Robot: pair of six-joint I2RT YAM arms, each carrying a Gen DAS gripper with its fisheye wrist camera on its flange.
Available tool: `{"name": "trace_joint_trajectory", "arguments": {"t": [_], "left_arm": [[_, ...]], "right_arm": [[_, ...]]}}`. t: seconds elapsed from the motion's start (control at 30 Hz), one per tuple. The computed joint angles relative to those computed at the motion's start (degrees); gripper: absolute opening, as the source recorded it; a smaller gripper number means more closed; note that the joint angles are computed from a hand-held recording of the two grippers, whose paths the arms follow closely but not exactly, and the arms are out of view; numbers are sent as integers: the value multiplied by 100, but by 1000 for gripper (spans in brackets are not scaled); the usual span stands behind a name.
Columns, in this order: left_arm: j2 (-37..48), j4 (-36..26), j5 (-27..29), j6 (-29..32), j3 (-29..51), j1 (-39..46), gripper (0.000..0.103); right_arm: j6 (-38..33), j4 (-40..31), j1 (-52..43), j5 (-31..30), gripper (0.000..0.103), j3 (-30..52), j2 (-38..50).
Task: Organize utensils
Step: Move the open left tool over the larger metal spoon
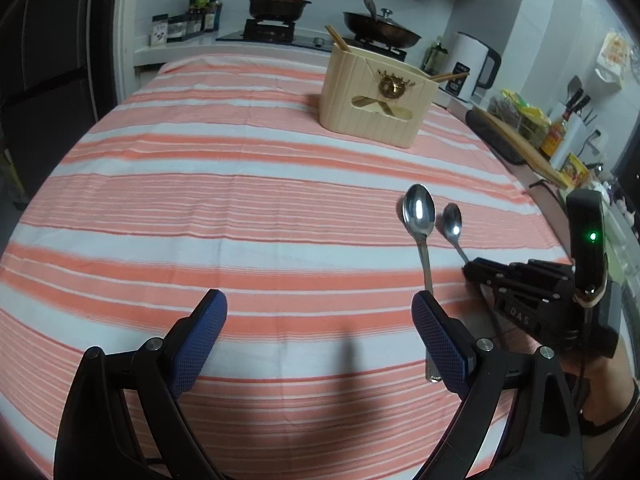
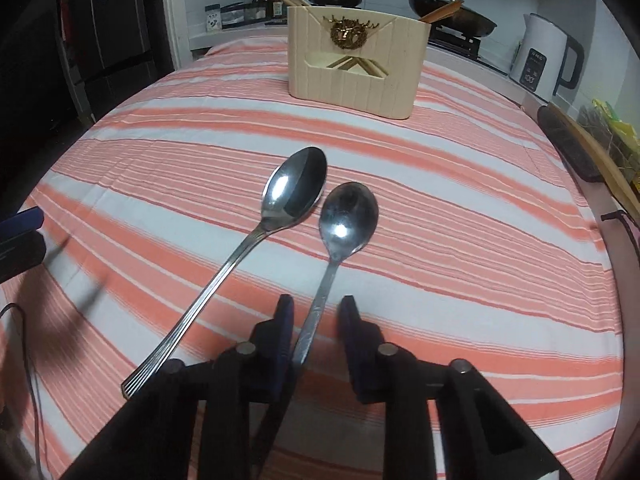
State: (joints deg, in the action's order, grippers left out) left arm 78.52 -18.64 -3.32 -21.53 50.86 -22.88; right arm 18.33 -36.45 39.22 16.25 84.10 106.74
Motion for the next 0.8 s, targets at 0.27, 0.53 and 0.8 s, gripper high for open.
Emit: {"name": "trace_joint_trajectory", "arguments": {"t": [0.27,0.53,0.8], "left_arm": [[1087,-257,80,395,1095,-536,95],[3460,-992,-139,743,3553,-811,95],[3863,-1183,-860,364,3923,-732,93]], "right_arm": [[44,71,-589,427,7,-926,-741],[42,376,-984,280,12,-1889,-1565],[-18,451,-1156,3,27,-2202,-1933]]}}
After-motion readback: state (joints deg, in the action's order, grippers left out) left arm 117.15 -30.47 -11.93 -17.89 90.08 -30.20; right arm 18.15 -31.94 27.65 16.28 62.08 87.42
